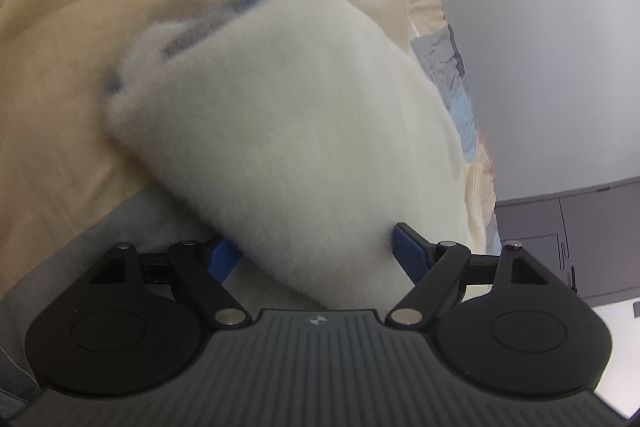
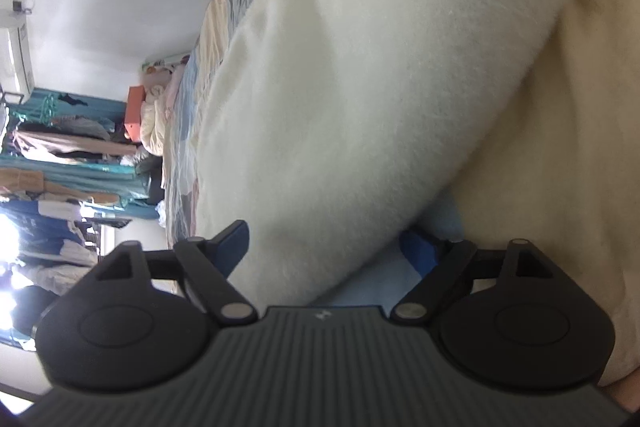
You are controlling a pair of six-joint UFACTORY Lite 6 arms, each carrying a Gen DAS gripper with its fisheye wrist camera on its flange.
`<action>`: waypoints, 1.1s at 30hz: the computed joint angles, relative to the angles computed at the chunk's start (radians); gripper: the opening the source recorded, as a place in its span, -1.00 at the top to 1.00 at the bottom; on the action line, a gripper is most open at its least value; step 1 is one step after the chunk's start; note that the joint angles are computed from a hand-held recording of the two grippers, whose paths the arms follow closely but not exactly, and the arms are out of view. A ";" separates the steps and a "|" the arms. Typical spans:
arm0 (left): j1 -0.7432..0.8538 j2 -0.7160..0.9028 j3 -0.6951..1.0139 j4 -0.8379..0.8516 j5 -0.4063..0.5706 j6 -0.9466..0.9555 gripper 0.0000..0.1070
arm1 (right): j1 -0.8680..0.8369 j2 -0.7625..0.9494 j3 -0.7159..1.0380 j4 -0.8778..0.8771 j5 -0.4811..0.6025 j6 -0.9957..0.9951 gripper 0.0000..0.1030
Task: Fold large clothes
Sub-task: 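Grasp the cream blanket's edge with both grippers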
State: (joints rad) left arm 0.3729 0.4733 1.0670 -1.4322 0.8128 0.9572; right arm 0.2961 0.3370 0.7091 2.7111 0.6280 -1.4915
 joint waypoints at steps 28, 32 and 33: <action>0.088 -0.060 -0.043 -0.091 -0.014 0.087 0.27 | 0.011 -0.073 -0.135 0.361 0.142 -0.250 0.35; 0.110 -0.170 -0.076 -0.080 0.028 0.165 0.35 | 0.037 -0.163 -0.178 0.416 0.124 -0.336 0.37; 0.123 -0.196 -0.082 -0.071 0.052 0.164 0.35 | 0.045 -0.199 -0.189 0.427 0.097 -0.365 0.37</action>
